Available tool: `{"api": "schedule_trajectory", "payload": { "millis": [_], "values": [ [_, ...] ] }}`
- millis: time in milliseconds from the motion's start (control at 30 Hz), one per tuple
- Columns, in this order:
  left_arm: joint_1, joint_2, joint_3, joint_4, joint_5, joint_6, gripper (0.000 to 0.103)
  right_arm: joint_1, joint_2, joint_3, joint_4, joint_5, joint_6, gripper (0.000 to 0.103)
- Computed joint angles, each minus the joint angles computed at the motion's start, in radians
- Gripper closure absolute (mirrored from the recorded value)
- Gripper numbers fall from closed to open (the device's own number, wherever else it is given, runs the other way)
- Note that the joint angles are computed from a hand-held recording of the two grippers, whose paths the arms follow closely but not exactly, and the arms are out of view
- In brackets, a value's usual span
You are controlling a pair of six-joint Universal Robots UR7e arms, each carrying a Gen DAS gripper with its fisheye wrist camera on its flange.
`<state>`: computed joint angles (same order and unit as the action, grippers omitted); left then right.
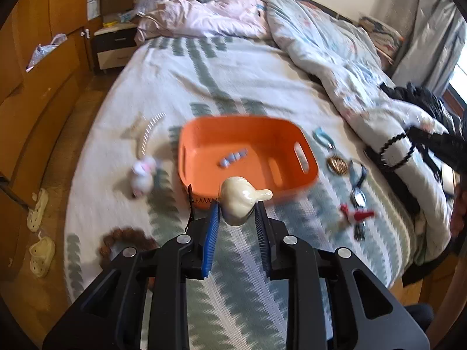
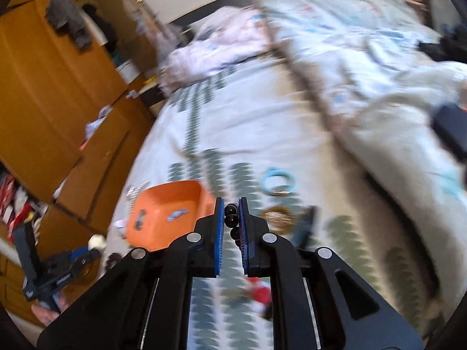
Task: Organize jewelry
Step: 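Lower and open the left gripper on the bedspread while the right releases the black bracelet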
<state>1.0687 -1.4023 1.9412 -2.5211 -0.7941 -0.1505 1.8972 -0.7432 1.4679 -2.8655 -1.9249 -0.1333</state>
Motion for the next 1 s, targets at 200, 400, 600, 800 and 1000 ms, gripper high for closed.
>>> {"api": "schedule_trajectory", "payload": {
  "millis": [200, 400, 600, 800, 1000],
  "values": [
    [-0.001, 0.01, 0.059, 0.02, 0.006, -0.033, 0.077, -0.032, -0.049, 0.094, -0.056, -0.144, 0.019, 0.092],
    [0.023, 0.045, 0.069, 0.037, 0.014, -0.07, 0.077, -0.038, 0.017, 0.05, -0.008, -0.282, 0.015, 0.092],
    [0.067, 0.087, 0.057, 0.048, 0.022, -0.107, 0.077, -0.039, 0.093, -0.008, 0.067, -0.35, 0.013, 0.092],
    [0.078, 0.105, 0.058, 0.033, 0.041, -0.124, 0.077, -0.036, 0.071, 0.009, 0.017, -0.356, 0.022, 0.092],
    [0.078, 0.12, 0.061, 0.014, 0.067, -0.126, 0.077, -0.023, 0.106, -0.014, -0.017, -0.461, -0.032, 0.092]
  ]
}}
